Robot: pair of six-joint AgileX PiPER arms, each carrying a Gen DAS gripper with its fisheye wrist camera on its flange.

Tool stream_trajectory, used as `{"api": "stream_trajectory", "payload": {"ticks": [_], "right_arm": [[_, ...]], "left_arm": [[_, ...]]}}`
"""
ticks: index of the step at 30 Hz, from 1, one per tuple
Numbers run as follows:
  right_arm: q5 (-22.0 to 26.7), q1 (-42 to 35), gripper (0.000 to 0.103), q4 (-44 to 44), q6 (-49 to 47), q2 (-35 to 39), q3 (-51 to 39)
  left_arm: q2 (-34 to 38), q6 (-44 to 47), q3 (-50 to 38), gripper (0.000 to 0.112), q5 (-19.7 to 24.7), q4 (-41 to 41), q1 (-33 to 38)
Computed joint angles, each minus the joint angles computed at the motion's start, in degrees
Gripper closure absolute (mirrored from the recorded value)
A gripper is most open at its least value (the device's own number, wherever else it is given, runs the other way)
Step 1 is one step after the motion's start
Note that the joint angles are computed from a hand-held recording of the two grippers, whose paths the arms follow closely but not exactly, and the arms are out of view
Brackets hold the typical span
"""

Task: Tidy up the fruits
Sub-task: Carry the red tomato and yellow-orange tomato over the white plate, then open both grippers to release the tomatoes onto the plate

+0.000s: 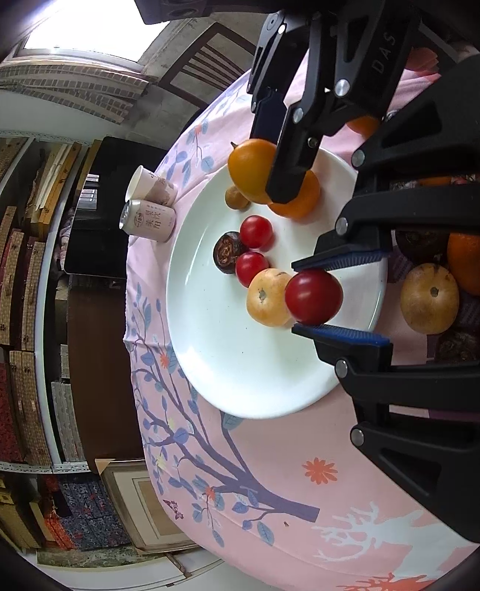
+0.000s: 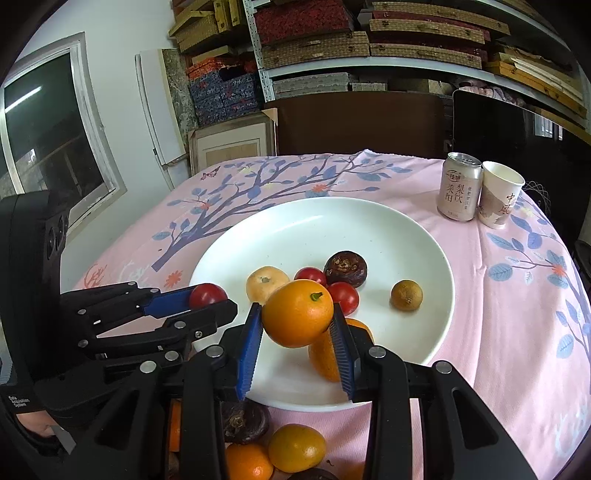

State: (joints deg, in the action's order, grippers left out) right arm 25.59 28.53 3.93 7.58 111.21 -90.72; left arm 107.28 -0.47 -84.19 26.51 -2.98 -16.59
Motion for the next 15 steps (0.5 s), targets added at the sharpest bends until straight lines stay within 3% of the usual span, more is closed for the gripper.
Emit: {"api": "stream_trajectory", "payload": {"ticks": [3, 4, 5, 6, 8, 11, 13, 15], "right_arm": [[-0.28, -0.23, 0.062, 1.30, -2.13, 0.44, -0.45], [-1.27, -0.29, 0.040, 0.51, -1.32, 0.01, 0.22], [-2.81, -0.20, 0.026, -1.45, 0.57, -0.85, 1.48], [-4.54, -0.29, 0.017, -1.70, 0.48, -1.91, 3.02], [-4.63, -0.25, 0.017, -3.38, 0.69, -2.96, 3.51], [-5.40, 0.15, 0.015, -8.15, 4.65, -4.22, 4.14], [-5.29, -0.14, 0.014, -5.97, 2.99, -4.89, 4.40], [-4.86, -0.34, 0.012, -4.92, 2.59, -5.50, 4.64]], "left_arm": [[-0.30, -2.19, 1.00, 0.081, -1.64, 3.88, -1.27], [-0.41, -1.76, 1.22, 0.070, -2.14, 3.73, -1.38], [-0.65, -3.43, 1.55, 0.027, -2.72, 5.59, -1.70], [-1.42, -7.38, 2.91, 0.014, -4.61, 9.54, -2.09], [-3.19, -8.42, 5.50, 0.014, -8.00, 10.85, -2.04], [-4.15, -4.23, 5.24, 0.014, -6.94, 4.93, -0.81], [-4.61, 1.93, 5.14, 0.014, -5.94, -3.18, 0.61], [-4.89, 1.94, 5.02, 0.014, -4.69, -4.41, 1.39]]}}
